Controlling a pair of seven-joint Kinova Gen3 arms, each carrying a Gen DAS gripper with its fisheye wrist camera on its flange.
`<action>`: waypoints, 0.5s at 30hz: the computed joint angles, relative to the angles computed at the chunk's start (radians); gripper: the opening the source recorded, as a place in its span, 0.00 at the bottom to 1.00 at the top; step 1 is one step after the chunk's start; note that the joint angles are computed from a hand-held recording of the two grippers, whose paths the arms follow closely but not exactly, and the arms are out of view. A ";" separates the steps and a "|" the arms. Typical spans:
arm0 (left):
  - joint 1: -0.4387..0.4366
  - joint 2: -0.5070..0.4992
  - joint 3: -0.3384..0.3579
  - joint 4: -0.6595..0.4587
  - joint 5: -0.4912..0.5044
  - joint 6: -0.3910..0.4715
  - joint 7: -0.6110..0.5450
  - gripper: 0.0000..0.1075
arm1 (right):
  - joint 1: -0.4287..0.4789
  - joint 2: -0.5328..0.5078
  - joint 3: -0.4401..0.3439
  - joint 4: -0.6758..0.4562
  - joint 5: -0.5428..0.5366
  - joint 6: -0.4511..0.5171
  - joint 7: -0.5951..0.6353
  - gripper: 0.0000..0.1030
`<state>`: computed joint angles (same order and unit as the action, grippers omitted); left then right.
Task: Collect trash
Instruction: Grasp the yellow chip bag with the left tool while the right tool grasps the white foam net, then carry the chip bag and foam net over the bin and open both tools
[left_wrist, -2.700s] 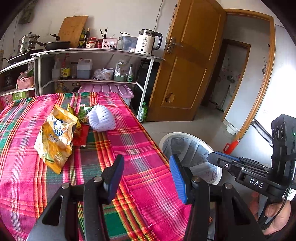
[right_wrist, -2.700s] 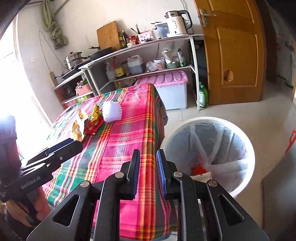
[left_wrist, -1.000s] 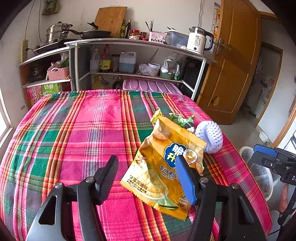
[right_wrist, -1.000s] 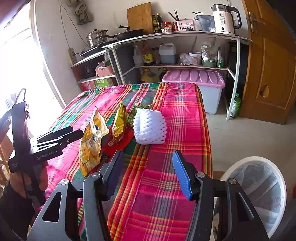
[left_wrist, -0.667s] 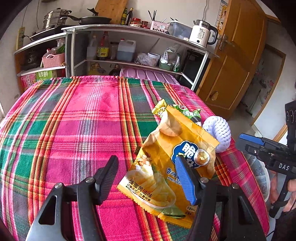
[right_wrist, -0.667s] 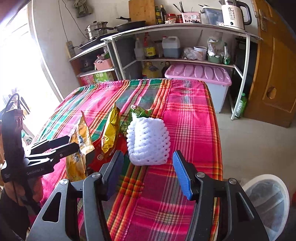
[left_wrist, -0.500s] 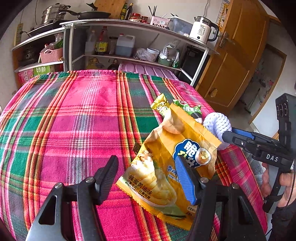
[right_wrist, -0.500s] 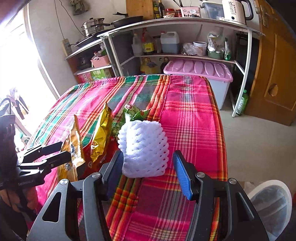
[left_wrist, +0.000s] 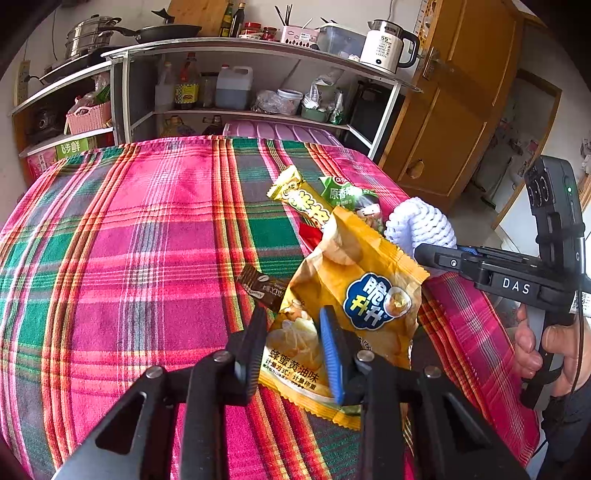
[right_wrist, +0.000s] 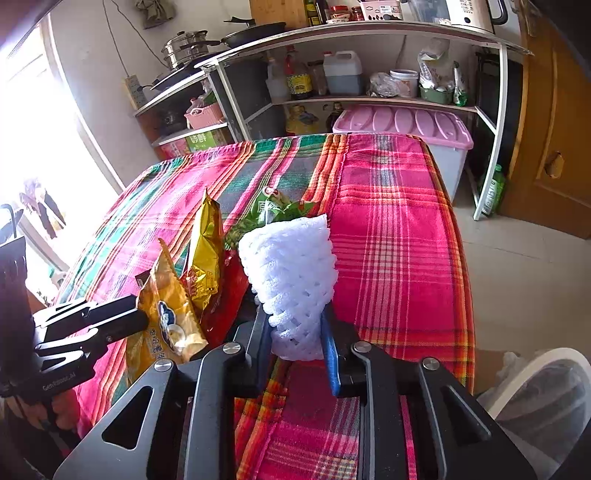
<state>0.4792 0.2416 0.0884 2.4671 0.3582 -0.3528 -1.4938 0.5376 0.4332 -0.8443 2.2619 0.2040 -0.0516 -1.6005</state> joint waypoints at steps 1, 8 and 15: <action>0.001 -0.004 0.004 0.006 -0.003 -0.006 0.004 0.25 | 0.013 -0.006 -0.011 0.007 0.000 -0.004 -0.002 0.22; 0.089 -0.027 -0.016 0.034 0.130 -0.050 -0.084 0.20 | 0.149 -0.028 -0.124 0.056 0.035 -0.013 -0.028 0.19; 0.119 -0.066 0.017 0.073 0.249 -0.102 -0.118 0.18 | 0.339 -0.056 -0.292 0.117 0.089 -0.032 -0.074 0.19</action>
<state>0.5977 0.1758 0.1059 2.5404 0.6068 -0.4550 -1.6114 0.8764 0.3773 -1.1363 2.3788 0.2933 -0.0833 -1.6744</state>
